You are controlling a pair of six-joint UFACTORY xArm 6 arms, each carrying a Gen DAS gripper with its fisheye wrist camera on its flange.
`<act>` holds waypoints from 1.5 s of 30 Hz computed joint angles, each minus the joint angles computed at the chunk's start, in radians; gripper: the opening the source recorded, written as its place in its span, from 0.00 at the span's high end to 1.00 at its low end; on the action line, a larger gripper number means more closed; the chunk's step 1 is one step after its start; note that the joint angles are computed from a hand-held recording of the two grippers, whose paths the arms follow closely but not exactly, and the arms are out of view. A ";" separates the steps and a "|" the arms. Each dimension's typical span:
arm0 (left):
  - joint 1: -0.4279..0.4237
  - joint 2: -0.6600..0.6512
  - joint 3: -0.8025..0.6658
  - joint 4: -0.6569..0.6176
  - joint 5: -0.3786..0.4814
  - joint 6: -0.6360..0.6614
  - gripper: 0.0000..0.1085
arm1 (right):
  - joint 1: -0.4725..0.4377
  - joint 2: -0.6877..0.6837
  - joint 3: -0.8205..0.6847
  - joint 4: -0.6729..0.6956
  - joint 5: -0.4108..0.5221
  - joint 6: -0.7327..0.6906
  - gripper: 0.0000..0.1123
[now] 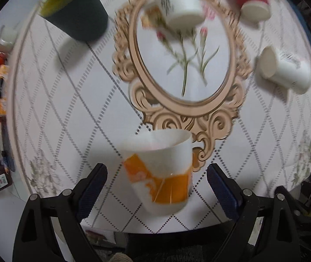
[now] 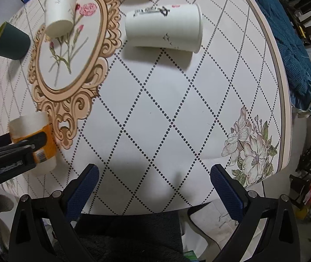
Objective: Flip cup upside down
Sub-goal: 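Lower the cup upright onto the tablecloth and open the left gripper, then move the right gripper to the orange-banded cup and grasp it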
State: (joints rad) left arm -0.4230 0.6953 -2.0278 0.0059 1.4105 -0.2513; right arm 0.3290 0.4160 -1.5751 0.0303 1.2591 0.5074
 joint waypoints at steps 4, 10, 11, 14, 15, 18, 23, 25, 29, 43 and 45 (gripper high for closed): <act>0.009 -0.161 0.142 0.036 -0.080 -0.022 0.14 | 0.016 -0.045 0.011 0.001 -0.019 0.001 0.08; 0.056 -0.374 0.345 0.077 -0.146 -0.054 0.14 | 0.067 -0.116 0.010 0.009 -0.043 0.006 0.08; 0.063 -0.378 0.349 0.075 -0.149 -0.059 0.14 | 0.078 -0.131 0.015 0.010 -0.048 0.010 0.08; 0.092 -0.466 0.456 0.088 -0.174 -0.089 0.14 | 0.109 -0.154 0.004 0.019 -0.057 0.014 0.08; 0.097 -0.489 0.487 0.089 -0.182 -0.100 0.14 | 0.119 -0.160 0.000 0.023 -0.058 0.015 0.08; 0.126 -0.556 0.568 0.092 -0.195 -0.128 0.14 | 0.148 -0.164 -0.022 0.038 -0.065 0.007 0.08; 0.143 -0.602 0.633 0.110 -0.198 -0.192 0.14 | 0.177 -0.135 -0.071 0.067 -0.053 -0.039 0.08; 0.150 -0.609 0.646 0.115 -0.199 -0.212 0.14 | 0.181 -0.104 -0.109 0.077 -0.037 -0.067 0.08; 0.156 -0.588 0.642 0.142 -0.191 -0.275 0.10 | 0.175 -0.036 -0.203 0.089 0.005 -0.129 0.08; 0.183 -0.507 0.641 0.167 -0.193 -0.482 0.06 | 0.211 0.433 -0.924 -0.115 0.273 -0.825 0.08; 0.184 -0.505 0.656 0.163 -0.192 -0.502 0.06 | 0.240 0.349 -0.755 -0.181 0.157 -1.018 0.08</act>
